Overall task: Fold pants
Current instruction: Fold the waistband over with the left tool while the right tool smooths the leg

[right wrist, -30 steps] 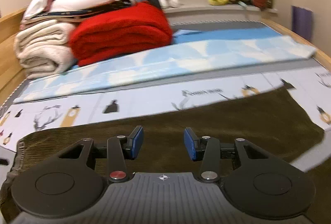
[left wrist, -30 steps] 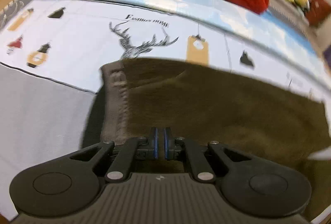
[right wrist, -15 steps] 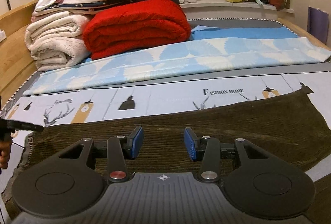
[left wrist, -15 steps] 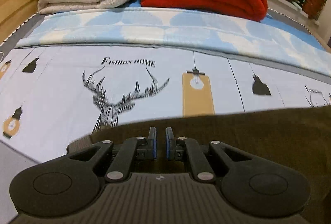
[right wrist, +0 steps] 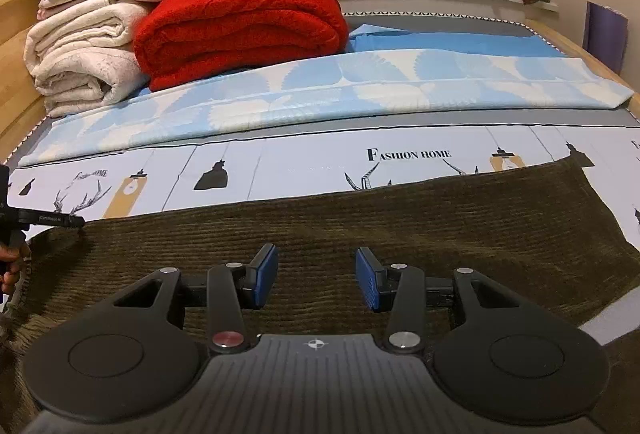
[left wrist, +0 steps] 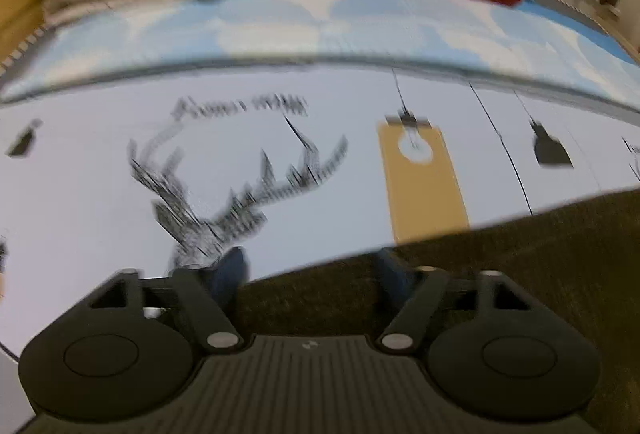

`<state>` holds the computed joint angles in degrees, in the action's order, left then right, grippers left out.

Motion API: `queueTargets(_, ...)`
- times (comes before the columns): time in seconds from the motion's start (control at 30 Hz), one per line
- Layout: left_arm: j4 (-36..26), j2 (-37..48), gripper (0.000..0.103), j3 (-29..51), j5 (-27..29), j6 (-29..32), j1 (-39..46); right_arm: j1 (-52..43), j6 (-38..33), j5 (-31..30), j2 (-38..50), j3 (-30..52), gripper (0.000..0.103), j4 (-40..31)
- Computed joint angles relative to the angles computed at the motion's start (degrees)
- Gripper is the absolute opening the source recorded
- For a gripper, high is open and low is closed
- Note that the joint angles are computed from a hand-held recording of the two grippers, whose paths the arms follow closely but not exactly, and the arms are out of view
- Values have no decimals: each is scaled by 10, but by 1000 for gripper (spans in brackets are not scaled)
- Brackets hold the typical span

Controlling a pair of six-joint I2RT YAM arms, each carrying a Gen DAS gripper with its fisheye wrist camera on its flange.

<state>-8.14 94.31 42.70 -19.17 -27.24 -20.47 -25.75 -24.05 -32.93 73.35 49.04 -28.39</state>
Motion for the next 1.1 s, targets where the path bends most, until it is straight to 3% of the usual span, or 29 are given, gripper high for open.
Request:
queueTargets(0.03, 11, -2, 53, -8, 9, 5, 0, 0, -2, 1, 0, 0, 45, 0)
queueTargets(0.07, 19, -7, 34, -13, 14, 11, -2, 0, -4, 3, 1, -1, 45, 1)
queueTargets(0.13, 17, -16, 11, -11, 34, 30, -6, 0, -6, 6, 1, -1, 45, 2)
queueTargets(0.17, 9, -17, 6, -6, 28, 38, -12, 0, -6, 8, 2, -2, 45, 3)
queueTargets(0.33, -25, -48, 2, -3, -1, 49, -43, 1, -2, 16, 5, 1, 45, 5)
queueTargets(0.5, -100, -121, 2, 0, -42, 7, -101, -3, 9, 27, 6, 4, 45, -1)
queueTargets(0.73, -309, -185, 2, 52, -130, -157, -330, -23, 22, 36, 19, 21, 46, -56)
queueTargets(0.87, -465, -188, 2, 99, -185, -337, -507, -54, 28, 28, 20, 25, 46, -84)
queueTargets(1.0, -560, -162, 0, 126, -179, -493, -652, -94, 32, 17, 30, 36, 46, -121)
queueTargets(1.1, -583, -181, 0, 116, -163, -597, -712, -127, 25, -1, 37, 47, 46, -150)
